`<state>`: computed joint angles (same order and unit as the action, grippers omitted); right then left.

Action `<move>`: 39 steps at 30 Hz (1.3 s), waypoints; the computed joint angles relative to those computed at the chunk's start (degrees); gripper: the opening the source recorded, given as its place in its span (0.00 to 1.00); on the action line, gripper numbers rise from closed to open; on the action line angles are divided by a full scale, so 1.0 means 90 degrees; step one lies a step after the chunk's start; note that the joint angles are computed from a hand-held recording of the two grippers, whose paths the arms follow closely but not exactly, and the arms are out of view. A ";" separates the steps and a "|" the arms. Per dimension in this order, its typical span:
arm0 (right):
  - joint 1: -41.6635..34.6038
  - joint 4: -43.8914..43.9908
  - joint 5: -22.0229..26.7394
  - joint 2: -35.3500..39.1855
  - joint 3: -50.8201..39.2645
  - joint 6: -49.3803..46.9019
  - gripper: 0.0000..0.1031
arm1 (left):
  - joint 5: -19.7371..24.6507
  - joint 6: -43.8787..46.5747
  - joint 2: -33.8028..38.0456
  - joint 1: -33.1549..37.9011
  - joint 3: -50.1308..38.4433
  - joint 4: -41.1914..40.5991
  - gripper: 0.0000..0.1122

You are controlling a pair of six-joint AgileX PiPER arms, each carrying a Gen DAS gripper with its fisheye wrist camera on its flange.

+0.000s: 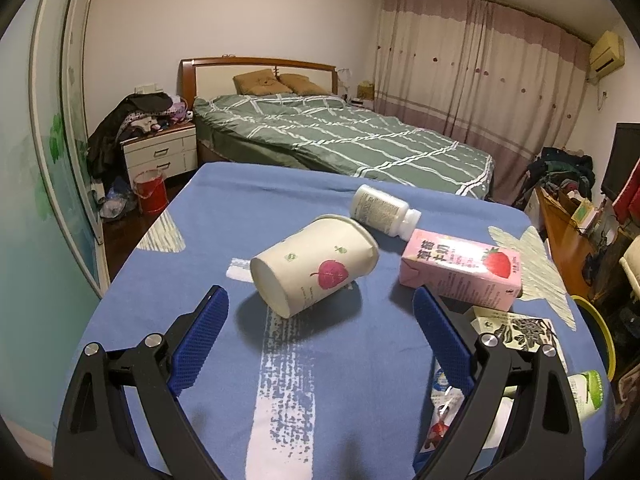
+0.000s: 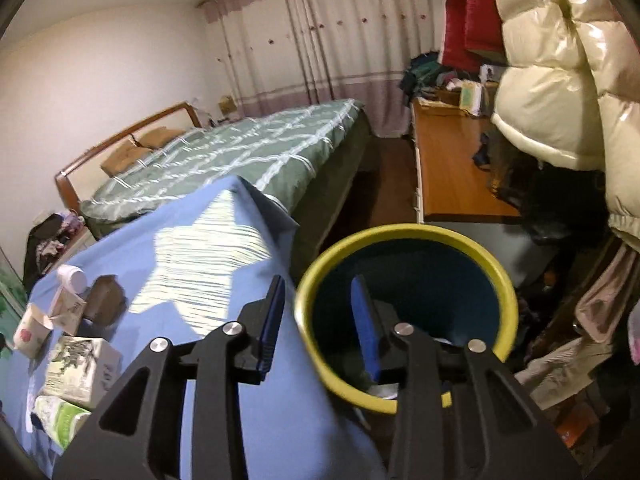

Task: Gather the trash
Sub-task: 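Grasp the white strawberry-print paper cup with the left tool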

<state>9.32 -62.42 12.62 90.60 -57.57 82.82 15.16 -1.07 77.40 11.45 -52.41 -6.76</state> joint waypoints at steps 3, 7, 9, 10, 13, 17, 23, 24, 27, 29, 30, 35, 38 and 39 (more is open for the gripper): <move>0.0254 -0.0777 0.0206 -0.0007 0.0008 0.0684 0.37 | 0.0063 0.0270 0.0102 0.0031 -0.0066 -0.0269 0.82; 0.0296 -0.0819 0.0230 0.0021 -0.0033 0.0683 0.39 | 0.0504 0.0705 0.0412 0.0000 -0.0403 -0.0577 0.82; 0.0231 -0.0684 0.0109 0.0023 -0.0034 0.0589 0.39 | 0.0857 0.0808 0.0602 -0.0033 -0.0681 -0.0557 0.82; 0.0176 -0.0673 0.0020 0.0007 -0.0011 0.0602 0.39 | 0.0988 0.0941 0.0685 -0.0038 -0.0800 -0.0600 0.82; 0.0090 -0.0557 -0.0123 -0.0006 0.0020 0.0513 0.42 | 0.1234 0.1253 0.0921 -0.0023 -0.1206 -0.0429 0.82; 0.0082 -0.0295 -0.0159 0.0024 -0.0026 0.0195 0.42 | 0.1716 0.2803 0.1464 0.0339 -0.2010 -0.1270 0.82; 0.0096 -0.0046 -0.0089 0.0080 -0.0091 -0.0061 0.44 | 0.3346 0.4581 0.2764 0.0800 -0.3904 -0.2224 0.82; 0.0096 0.0109 -0.0071 0.0100 -0.0121 -0.0224 0.44 | 0.3698 0.4674 0.3034 0.0865 -0.4296 -0.2256 0.82; 0.0093 0.0531 -0.0023 0.0144 -0.0184 -0.0664 0.45 | 0.4384 0.4834 0.3582 0.0991 -0.5072 -0.2312 0.82; 0.0094 0.0802 0.0001 0.0172 -0.0229 -0.0944 0.46 | 0.4575 0.4884 0.3782 0.0967 -0.5322 -0.2165 0.82; 0.0095 0.0913 0.0018 0.0185 -0.0253 -0.1053 0.46 | 0.4551 0.4910 0.3811 0.0936 -0.5300 -0.2116 0.82; 0.0072 0.1341 0.0056 0.0259 -0.0343 -0.1530 0.49 | 0.4805 0.4795 0.4108 0.0798 -0.5714 -0.1647 0.82; 0.0075 0.1861 0.0131 0.0338 -0.0457 -0.2113 0.51 | 0.5107 0.4725 0.4405 0.0749 -0.6108 -0.1495 0.82; 0.0077 0.1961 0.0146 0.0365 -0.0488 -0.2227 0.51 | 0.5199 0.4722 0.4494 0.0750 -0.6224 -0.1494 0.82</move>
<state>10.01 -44.78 13.94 93.88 -61.96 62.77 61.96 41.43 117.85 18.20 -108.43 -20.20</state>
